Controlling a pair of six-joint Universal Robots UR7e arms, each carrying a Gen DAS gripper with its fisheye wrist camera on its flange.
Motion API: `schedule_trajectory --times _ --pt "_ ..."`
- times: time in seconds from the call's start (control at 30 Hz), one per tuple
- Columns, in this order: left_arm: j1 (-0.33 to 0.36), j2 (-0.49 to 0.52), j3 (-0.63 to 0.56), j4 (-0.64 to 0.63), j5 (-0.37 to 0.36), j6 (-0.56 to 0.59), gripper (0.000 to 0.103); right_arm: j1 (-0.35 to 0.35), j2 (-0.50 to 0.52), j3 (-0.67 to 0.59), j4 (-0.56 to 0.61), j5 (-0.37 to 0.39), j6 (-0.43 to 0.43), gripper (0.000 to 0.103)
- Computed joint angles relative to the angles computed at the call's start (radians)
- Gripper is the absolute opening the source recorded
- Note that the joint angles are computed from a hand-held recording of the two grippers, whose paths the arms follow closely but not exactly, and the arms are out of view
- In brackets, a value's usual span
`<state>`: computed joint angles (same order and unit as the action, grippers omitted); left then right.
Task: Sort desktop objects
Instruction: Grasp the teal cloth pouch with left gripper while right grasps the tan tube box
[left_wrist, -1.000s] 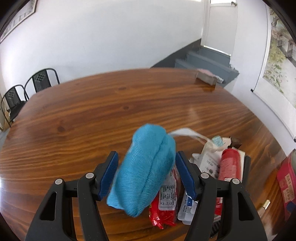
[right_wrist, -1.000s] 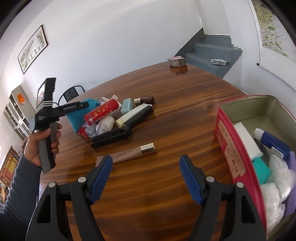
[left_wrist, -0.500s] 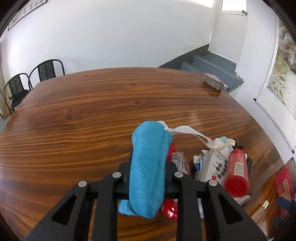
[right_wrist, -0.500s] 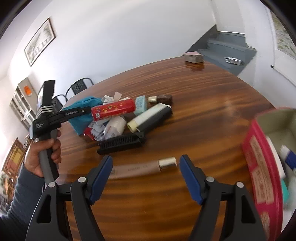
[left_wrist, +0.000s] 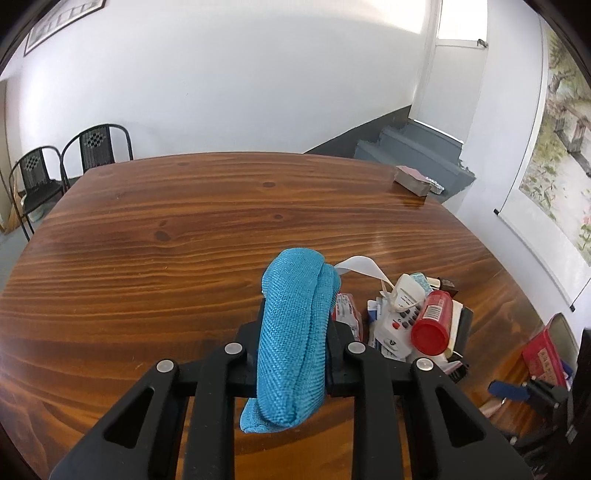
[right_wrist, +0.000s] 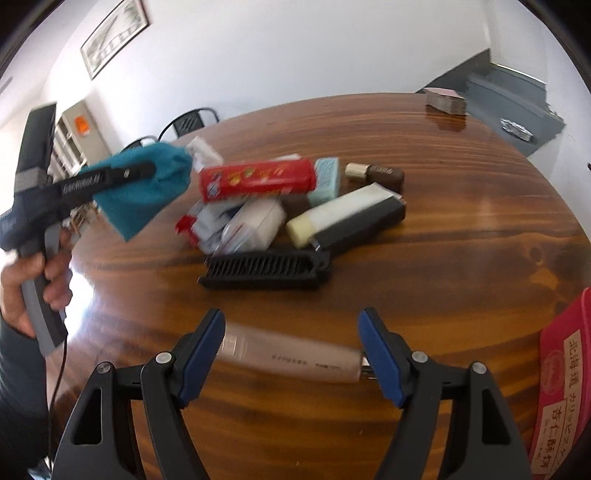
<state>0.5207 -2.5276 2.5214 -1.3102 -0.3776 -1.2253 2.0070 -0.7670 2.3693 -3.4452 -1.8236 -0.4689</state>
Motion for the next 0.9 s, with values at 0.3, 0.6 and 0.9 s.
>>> schedule_trajectory --times 0.3,0.6,0.9 --pt "-0.146 -0.01 -0.048 0.322 -0.043 -0.286 0.024 0.024 -0.046 0.087 0.054 0.032 -0.027 0.078" --pt "-0.319 0.002 -0.083 0.553 -0.107 -0.505 0.024 0.148 0.069 0.086 -0.114 -0.171 -0.062 0.029" --pt "-0.439 0.005 -0.097 0.679 -0.167 -0.639 0.024 0.123 0.011 0.137 -0.157 -0.103 0.017 0.02"
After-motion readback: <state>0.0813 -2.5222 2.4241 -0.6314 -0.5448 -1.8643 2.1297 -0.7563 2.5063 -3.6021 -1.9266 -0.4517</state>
